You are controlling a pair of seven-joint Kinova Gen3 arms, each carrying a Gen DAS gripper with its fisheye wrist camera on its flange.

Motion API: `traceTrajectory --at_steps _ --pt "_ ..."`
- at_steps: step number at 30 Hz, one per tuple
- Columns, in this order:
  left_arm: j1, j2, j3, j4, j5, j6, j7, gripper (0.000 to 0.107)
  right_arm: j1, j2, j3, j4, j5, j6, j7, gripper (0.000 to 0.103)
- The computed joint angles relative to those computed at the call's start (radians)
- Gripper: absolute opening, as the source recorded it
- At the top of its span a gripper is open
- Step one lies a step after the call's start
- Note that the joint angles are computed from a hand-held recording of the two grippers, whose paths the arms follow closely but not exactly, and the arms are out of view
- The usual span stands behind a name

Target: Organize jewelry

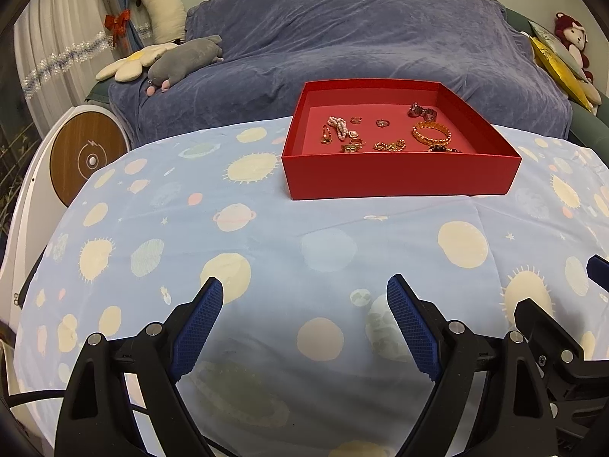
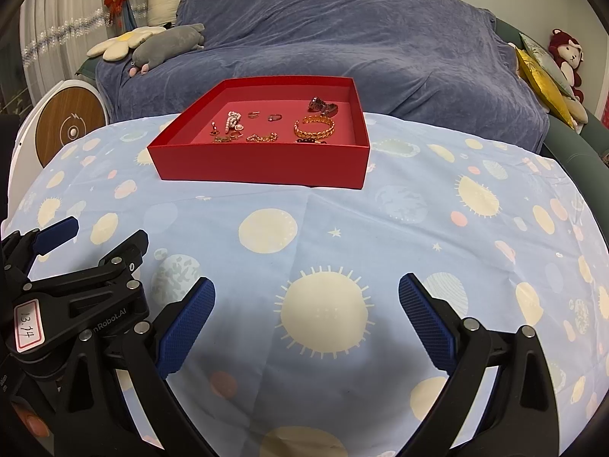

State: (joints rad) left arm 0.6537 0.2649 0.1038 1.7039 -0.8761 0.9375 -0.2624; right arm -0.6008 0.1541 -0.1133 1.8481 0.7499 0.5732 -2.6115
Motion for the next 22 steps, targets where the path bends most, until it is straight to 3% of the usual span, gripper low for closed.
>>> traceTrajectory --at_steps 22 --pt "0.001 -0.001 0.001 0.008 -0.011 -0.023 0.016 0.085 0.005 -0.002 0.001 0.007 -0.007 -0.012 -0.002 0.095"
